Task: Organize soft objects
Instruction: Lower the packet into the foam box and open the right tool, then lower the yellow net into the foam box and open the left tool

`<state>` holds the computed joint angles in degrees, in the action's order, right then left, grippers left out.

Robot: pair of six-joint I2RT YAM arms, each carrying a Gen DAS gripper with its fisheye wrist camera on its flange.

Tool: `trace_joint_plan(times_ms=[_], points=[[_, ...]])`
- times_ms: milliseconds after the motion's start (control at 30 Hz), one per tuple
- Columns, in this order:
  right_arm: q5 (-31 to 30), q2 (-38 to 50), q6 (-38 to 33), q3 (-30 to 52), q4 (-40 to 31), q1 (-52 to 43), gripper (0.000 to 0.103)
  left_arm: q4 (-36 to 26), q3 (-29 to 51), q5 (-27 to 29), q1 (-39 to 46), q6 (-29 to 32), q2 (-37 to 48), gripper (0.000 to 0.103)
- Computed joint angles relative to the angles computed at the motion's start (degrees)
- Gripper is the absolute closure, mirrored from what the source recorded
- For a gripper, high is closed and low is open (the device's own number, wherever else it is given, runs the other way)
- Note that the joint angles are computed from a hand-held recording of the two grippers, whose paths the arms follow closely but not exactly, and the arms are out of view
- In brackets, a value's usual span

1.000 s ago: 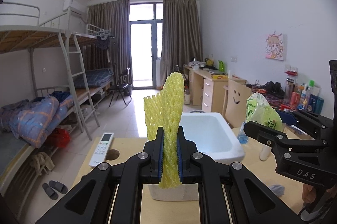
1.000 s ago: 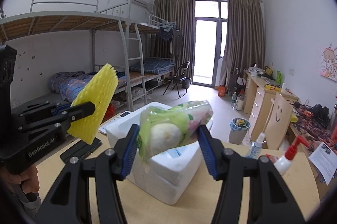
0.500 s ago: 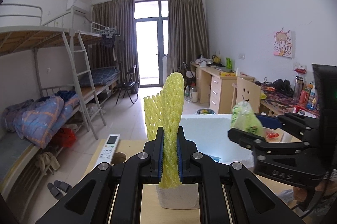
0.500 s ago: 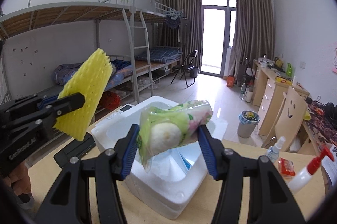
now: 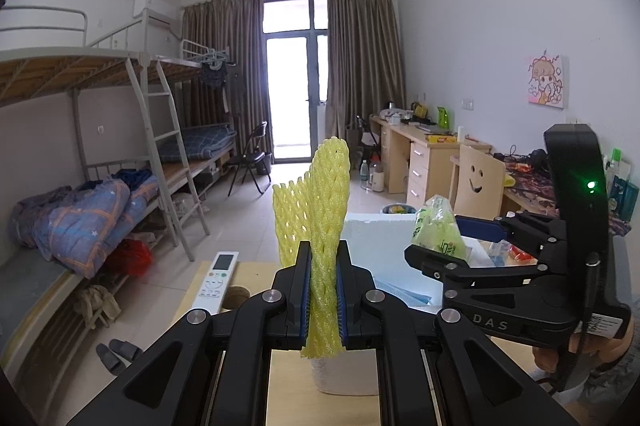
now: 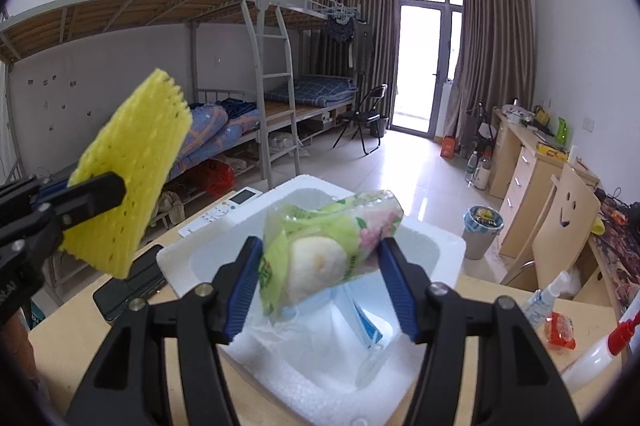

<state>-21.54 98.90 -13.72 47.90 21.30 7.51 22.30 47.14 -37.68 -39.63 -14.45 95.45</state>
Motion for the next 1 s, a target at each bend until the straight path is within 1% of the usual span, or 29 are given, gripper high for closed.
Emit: trace_joint_plan(times_ms=[67,133,233,400,633,1000], points=[[0.7,0.8,0.2,0.8,-0.2,0.2,0.034,-0.4,0.4,0.0,0.2,-0.4,0.4,0.092],[0.5,1.2,-0.4,1.8,-2.0,0.0,0.023,-0.4,0.3,-0.1,0.2,-0.5,0.3,0.092],[-0.2,0.6,-0.7,1.4,-2.4,-0.6,0.014,-0.4,-0.1,-0.2,0.1,-0.6,-0.1,0.092],[0.1,-0.5,-0.4,0.5,-1.8,-0.3,0.012,-1.3,0.3,0.2,0.3,-1.0,-0.4,0.092],[-0.1,-4.0,-1.0,-2.4,-1.2,-1.2,0.012,-2.4,1.4,2.7,0.8,-0.8,-0.1,0.092],[-2.1,-9.5,-1.3,-8.9,2.1,-6.2,0.011,-4.8,7.0,6.6,1.1,0.0,3.9,0.092]])
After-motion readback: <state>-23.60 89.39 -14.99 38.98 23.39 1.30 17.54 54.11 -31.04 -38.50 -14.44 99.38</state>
